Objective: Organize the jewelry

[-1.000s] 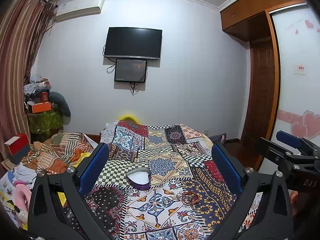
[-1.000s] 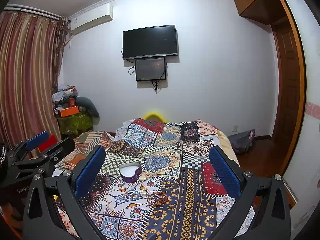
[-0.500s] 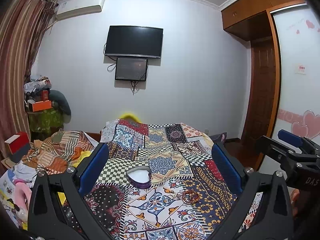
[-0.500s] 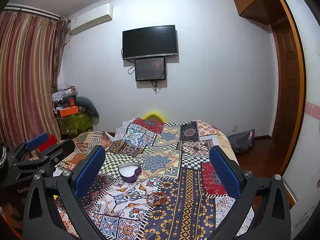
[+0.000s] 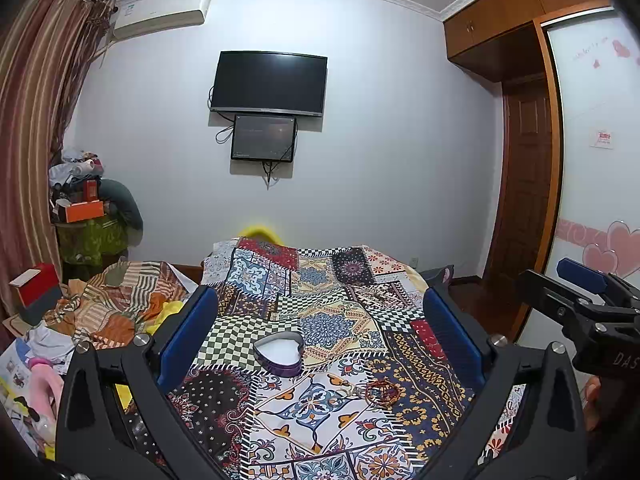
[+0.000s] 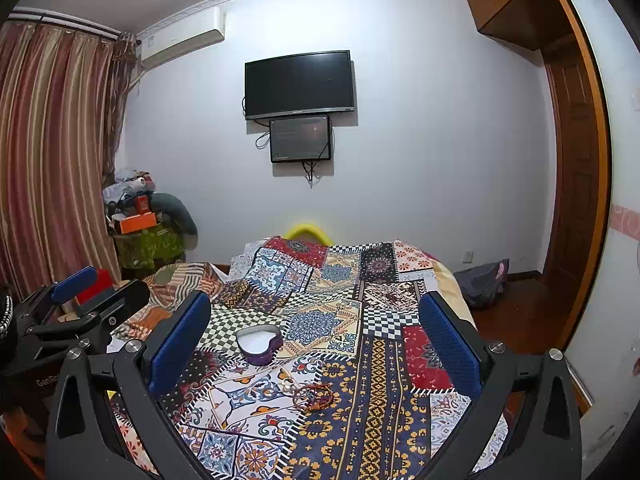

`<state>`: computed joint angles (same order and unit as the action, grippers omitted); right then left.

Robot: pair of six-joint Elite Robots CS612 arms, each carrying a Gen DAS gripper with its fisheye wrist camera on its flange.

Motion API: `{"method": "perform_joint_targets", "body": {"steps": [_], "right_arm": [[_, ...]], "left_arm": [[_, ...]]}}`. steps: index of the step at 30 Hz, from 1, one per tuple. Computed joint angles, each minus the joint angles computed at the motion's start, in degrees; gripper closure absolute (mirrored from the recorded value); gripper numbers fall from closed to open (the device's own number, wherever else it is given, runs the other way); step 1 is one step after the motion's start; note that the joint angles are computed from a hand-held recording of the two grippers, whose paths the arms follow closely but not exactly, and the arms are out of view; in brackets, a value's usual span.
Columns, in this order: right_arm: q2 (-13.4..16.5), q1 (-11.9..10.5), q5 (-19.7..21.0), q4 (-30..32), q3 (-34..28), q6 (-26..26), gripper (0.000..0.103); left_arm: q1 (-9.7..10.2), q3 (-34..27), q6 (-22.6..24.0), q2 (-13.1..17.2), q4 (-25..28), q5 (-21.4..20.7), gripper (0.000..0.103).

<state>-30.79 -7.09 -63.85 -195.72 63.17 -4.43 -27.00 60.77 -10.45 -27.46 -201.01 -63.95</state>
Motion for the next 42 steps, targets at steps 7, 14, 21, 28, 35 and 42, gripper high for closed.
{"method": "perform_joint_targets", "body": {"steps": [7,14,21,28,35,42], "right_arm": [[-0.15,-0.03,0.04,0.18,0.09,-0.22,0.0],[-0.21,-0.04,0.04,0.26,0.19,-0.17,0.0],[-0.27,0.02,-0.11,0.3,0.33,-0.27,0.0],[0.02,0.09,-0.22,1.58,-0.42,-0.62,0.0],[0.9,0.26,-0.69,4.1,-2.0,-0.8,0.0],[2.84,0.44,-2.62,9.37,-5.27,-1.99,0.0]], "left_arm": [[0.06,0.4,-0.16,-0.14,-0.08,-0.2,0.0],[0.07,0.5,-0.18,-0.26,0.07,-0.32,0.0],[0.11,0.56,-0.16,-0.31,0.3,-0.39,0.0],[0.25,-0.67,-0.78,0.17,2.14,-0.53,0.0],[0.63,-2.68,-1.4,1.17,5.06,-0.91,0.0],[1.37,-6.21,-3.47,3.18,11.17,-1.33,0.0]]}}
